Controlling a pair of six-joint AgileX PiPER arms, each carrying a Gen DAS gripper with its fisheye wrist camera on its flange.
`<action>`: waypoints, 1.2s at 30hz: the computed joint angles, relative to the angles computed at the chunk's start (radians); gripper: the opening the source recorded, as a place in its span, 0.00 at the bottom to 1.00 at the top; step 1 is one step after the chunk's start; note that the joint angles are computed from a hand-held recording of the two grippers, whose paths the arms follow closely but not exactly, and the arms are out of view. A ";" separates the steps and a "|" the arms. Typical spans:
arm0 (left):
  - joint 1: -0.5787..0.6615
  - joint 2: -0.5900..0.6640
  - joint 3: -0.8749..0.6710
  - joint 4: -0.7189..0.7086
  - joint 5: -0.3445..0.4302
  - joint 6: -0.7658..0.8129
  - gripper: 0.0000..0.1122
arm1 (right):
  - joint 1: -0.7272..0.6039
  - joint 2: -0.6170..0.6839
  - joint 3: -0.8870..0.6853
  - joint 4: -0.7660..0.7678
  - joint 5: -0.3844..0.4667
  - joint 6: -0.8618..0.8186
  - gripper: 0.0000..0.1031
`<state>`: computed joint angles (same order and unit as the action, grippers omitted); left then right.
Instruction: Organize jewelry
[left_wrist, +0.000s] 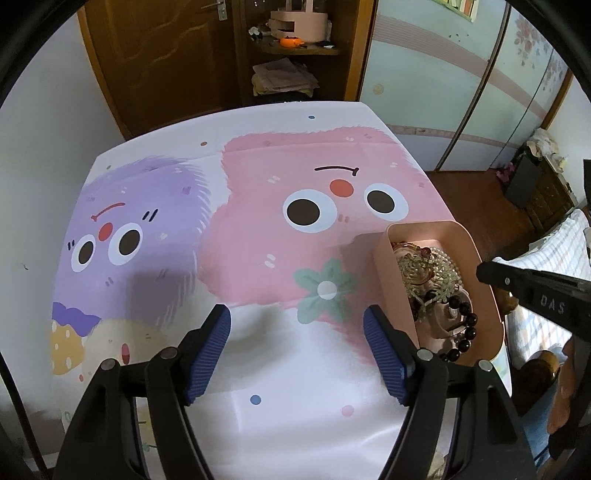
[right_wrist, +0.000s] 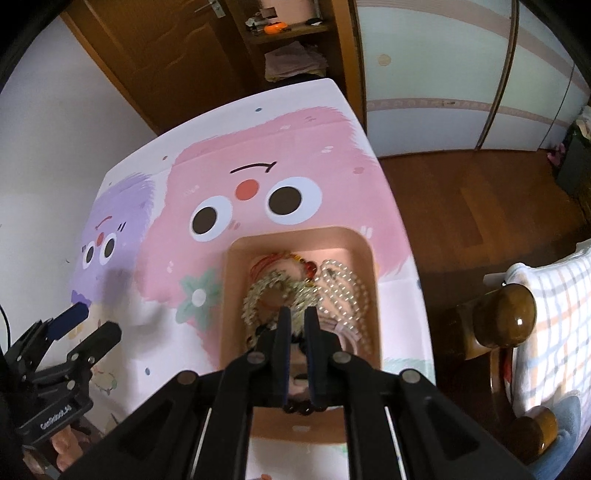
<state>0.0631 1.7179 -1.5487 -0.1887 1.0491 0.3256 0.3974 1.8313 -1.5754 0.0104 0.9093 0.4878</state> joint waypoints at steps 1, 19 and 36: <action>0.002 -0.011 0.013 0.006 -0.012 0.001 0.65 | 0.010 -0.005 0.008 -0.008 -0.005 0.009 0.07; 0.106 -0.253 0.237 0.050 -0.133 -0.022 0.78 | 0.300 -0.164 0.181 -0.346 -0.112 0.378 0.23; 0.138 -0.314 0.281 0.027 -0.139 -0.030 0.80 | 0.418 -0.174 0.195 -0.490 -0.110 0.581 0.36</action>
